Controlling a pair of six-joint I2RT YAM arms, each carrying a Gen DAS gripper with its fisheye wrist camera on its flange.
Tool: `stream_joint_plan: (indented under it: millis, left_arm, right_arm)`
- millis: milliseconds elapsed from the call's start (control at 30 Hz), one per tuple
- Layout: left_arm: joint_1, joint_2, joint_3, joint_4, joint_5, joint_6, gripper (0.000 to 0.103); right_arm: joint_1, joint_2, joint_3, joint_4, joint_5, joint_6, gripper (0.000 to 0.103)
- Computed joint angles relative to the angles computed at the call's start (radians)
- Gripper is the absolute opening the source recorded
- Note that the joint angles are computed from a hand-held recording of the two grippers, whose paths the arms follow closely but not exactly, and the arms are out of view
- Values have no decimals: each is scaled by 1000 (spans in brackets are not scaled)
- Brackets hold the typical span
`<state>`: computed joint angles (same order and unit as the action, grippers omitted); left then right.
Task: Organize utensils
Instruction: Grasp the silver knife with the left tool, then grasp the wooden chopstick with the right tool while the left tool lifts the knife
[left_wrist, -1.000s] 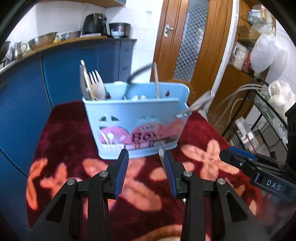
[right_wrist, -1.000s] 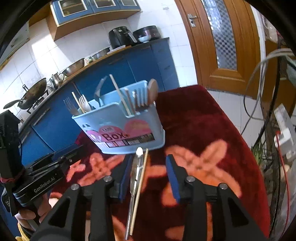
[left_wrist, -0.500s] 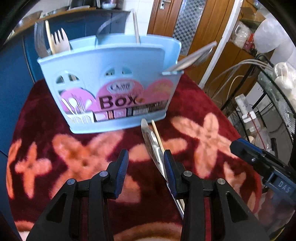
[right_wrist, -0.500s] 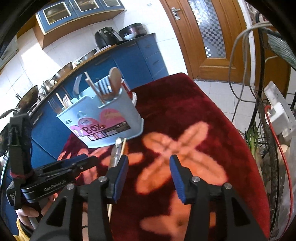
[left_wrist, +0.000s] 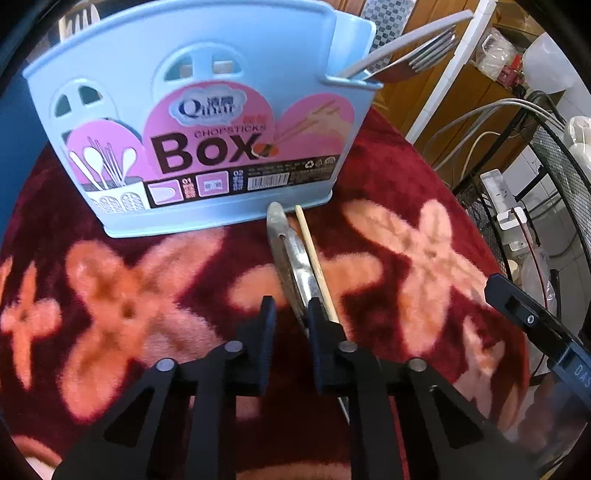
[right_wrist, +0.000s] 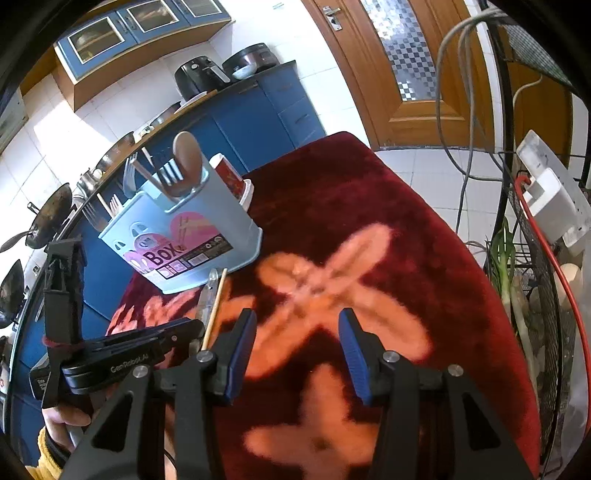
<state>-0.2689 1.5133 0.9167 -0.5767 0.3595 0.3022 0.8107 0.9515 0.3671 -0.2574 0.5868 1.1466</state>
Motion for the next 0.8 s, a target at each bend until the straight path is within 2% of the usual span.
stream_joint_plan:
  millis: [67, 233, 467, 667, 700, 767, 800]
  left_arm:
    - [-2, 4, 1, 2, 12, -6, 7]
    - [4, -15, -10, 10, 19, -10, 2]
    - [41, -69, -28, 21, -30, 5, 1]
    - [80, -30, 7, -47, 16, 23, 1]
    - [80, -33, 8, -53, 19, 23, 3]
    - [86, -36, 13, -76, 31, 29, 17]
    - [84, -41, 13, -84, 37, 28, 29]
  right_arm:
    - [-7, -12, -10, 3, -7, -3, 50]
    - [-8, -23, -21, 8, -10, -5, 50]
    - [11, -12, -13, 11, 0, -5, 50]
    - [13, 8, -4, 21, -5, -10, 50]
    - [14, 12, -1, 20, -4, -11, 50]
    - [15, 13, 0, 20, -3, -11, 50]
    - [16, 14, 0, 20, -2, -10, 50]
